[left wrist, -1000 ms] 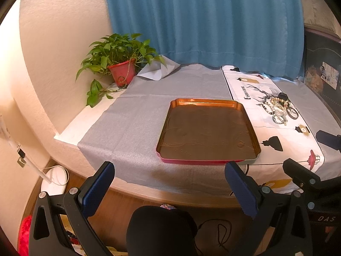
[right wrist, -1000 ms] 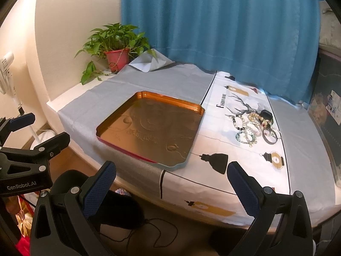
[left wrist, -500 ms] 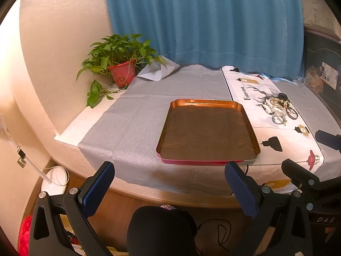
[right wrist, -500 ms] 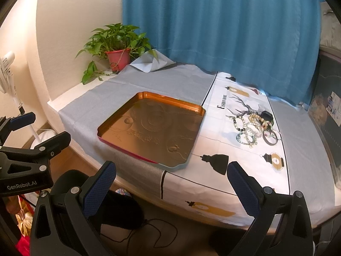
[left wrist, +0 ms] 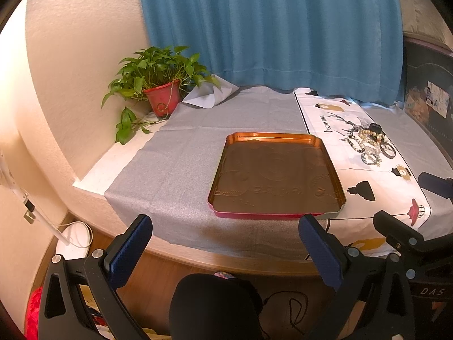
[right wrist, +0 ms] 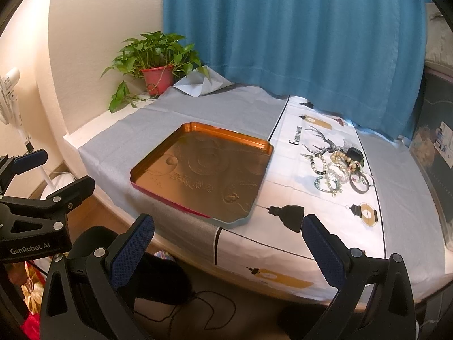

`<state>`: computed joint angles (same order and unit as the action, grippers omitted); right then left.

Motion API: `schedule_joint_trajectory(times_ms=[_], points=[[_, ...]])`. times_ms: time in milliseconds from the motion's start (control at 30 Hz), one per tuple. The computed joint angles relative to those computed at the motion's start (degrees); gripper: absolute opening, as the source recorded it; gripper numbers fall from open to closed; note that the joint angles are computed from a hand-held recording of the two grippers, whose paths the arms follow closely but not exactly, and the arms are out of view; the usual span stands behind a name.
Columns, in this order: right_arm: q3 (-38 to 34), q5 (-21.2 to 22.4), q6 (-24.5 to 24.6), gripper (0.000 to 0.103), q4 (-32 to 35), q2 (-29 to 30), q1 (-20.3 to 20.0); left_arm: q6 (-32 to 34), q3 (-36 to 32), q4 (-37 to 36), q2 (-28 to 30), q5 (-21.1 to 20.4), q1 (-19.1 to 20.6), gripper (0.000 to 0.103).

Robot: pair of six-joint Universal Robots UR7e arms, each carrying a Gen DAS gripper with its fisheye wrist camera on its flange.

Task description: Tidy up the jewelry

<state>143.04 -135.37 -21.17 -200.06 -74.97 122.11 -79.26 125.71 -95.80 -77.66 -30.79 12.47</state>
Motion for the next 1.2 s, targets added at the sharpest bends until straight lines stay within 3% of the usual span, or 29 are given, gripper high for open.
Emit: schedule_joint_trajectory(times_ms=[400,700,967,1200], points=[[-0.2,0.8,2.2,0.103,1.0,-0.3,-0.1,1.9,-1.0,-0.6,1.3,-0.5,0.1,0.103],[2.0,2.9,0.7,0.103,-0.5,-5.0,-4.7,8.6,-3.8,-6.6,6.8,-1.4,1.8,0.103],[4.0,5.6,-2.4,0.103,-1.1,-12.7,-13.1,19.0,-8.7,-17.2,16.1,-2.7,4.1,0.103],[4.0,10.0,-5.8,0.103,0.9,-20.1,-24.3,28.7,-15.7,-27.0,26.5,-5.1,6.8,0.103]])
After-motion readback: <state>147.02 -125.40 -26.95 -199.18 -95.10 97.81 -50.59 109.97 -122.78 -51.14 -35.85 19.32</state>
